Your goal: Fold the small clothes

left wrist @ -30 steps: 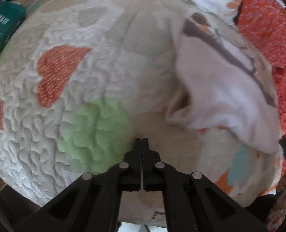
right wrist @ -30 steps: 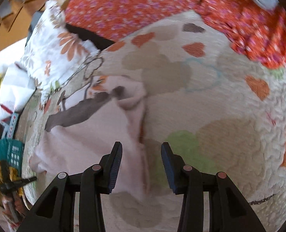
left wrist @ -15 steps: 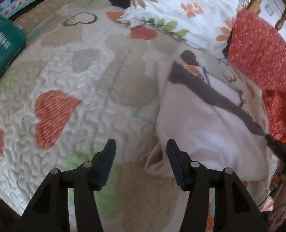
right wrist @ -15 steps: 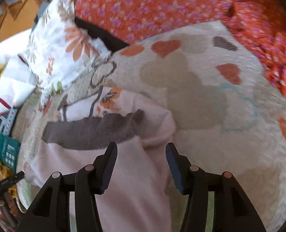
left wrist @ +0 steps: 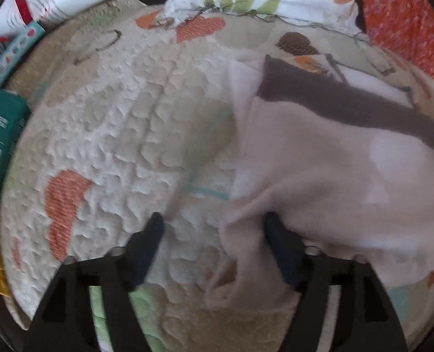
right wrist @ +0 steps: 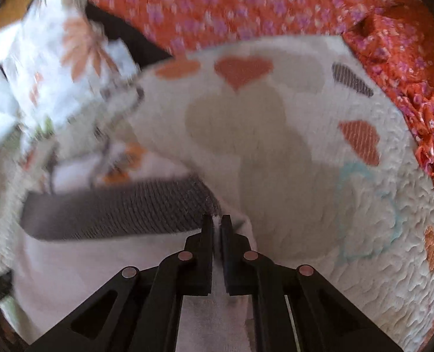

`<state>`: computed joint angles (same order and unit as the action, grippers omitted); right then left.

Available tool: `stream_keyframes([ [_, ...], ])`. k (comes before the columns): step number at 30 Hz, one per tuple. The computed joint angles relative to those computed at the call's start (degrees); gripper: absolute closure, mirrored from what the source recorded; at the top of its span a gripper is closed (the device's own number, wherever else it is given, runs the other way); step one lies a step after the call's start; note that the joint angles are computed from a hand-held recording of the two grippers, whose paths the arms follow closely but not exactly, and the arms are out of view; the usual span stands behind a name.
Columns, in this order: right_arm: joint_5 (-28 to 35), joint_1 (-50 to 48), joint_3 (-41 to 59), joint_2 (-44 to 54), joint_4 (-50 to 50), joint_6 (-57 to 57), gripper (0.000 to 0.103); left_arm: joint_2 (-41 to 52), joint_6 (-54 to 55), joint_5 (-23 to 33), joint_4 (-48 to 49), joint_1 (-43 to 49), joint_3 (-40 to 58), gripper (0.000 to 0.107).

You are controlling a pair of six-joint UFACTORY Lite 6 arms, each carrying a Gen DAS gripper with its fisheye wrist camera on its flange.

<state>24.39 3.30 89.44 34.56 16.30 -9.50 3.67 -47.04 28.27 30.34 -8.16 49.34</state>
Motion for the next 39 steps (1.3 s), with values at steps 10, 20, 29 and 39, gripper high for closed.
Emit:
stream_keyframes([
  [10,-1.9,-4.9,-7.1,-8.8,14.3,-9.7,0.059,-7.4,14.2,-4.3,-17.3,8.0,-4.1,0.025],
  [20,11.3,-19.5,-28.9,-26.0,42.6,-33.1,0.051,-24.0,38.0,-4.8,-41.3,15.9,-15.5,0.025],
  [29,34.0,-30.5,-56.1,-45.0,57.1,-49.7,0.05,-36.8,71.9,10.8,-83.2,28.4,-26.7,0.025],
  [39,25.4,-17.6,-63.9,-44.5,64.9,-52.5,0.048,-29.7,89.4,-3.2,-108.4,13.2,-29.9,0.018],
])
